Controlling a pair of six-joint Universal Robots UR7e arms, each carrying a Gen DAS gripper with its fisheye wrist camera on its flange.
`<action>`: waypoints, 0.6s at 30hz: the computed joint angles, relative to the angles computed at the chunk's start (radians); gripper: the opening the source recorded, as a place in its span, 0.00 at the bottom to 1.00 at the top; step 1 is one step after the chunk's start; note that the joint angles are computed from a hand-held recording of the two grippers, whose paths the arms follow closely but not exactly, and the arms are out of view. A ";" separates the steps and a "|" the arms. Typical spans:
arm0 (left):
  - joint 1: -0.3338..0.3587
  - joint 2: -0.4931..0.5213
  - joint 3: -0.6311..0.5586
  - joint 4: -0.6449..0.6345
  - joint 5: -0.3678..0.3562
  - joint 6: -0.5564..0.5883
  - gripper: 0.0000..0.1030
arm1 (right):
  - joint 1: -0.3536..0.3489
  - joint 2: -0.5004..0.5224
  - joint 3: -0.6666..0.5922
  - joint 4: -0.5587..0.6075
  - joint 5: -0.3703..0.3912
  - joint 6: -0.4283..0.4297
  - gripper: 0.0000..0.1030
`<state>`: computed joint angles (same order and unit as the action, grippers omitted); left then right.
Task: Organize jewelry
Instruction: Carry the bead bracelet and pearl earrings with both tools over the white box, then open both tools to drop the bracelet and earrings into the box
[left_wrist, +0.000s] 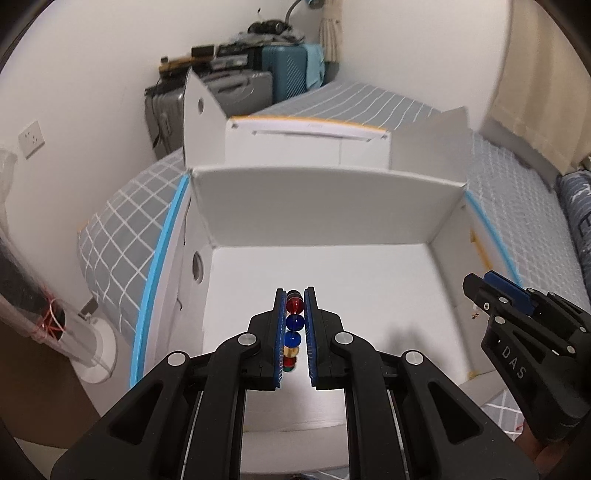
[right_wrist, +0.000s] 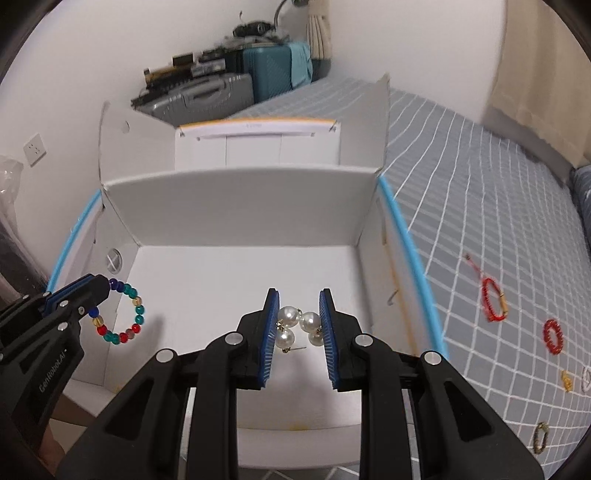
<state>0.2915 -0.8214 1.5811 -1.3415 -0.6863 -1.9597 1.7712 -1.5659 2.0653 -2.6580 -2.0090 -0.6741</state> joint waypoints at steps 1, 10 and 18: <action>0.005 -0.002 0.008 -0.011 -0.005 0.006 0.09 | 0.002 0.012 -0.001 -0.002 -0.014 0.006 0.21; 0.047 -0.023 0.074 -0.133 -0.068 0.072 0.09 | -0.012 0.081 -0.025 0.045 -0.090 0.070 0.21; 0.050 -0.024 0.076 -0.140 -0.078 0.081 0.09 | -0.012 0.094 -0.030 0.062 -0.115 0.087 0.21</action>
